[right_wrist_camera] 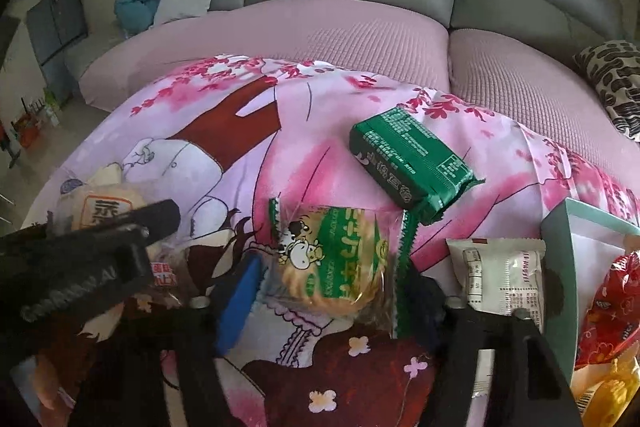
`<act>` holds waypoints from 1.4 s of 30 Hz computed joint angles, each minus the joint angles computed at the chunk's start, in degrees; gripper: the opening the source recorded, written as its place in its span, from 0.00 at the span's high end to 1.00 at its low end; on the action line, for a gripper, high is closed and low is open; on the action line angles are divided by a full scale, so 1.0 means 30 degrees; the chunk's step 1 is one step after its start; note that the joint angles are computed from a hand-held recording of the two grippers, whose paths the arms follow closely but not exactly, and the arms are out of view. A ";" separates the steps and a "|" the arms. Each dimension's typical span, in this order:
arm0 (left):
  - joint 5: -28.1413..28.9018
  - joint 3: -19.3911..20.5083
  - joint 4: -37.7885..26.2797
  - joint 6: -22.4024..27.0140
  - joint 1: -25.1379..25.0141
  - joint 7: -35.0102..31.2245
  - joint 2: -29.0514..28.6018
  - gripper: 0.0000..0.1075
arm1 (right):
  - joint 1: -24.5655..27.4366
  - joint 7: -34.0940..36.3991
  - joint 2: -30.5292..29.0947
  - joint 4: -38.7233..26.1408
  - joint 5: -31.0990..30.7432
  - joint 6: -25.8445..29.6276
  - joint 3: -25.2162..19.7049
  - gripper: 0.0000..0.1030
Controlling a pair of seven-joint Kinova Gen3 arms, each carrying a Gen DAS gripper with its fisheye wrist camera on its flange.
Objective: Organize snacks
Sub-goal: 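Carry the bun bag and cracker packet into the tray and release both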
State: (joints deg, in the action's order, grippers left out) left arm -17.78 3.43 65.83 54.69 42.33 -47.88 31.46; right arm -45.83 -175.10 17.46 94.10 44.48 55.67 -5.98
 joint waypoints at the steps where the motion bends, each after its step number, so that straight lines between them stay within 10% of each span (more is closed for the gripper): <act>1: -0.0082 -0.0018 -0.0101 0.0105 0.0070 -0.0040 0.0081 0.39 | -0.0034 -0.0105 -0.0048 0.0074 0.0037 -0.0007 0.0006 0.41; 21: -0.0459 -0.0102 0.0202 -0.1016 0.0475 0.0438 -0.0344 0.48 | -0.0160 -0.3344 -0.2499 0.1926 0.1963 0.1526 -0.1304 0.44; 42: 0.0380 0.1477 -0.2776 -0.3064 0.2643 -0.3906 0.0207 0.48 | 0.3554 -0.9952 -0.8636 0.5639 0.1193 0.9858 -0.4836 0.44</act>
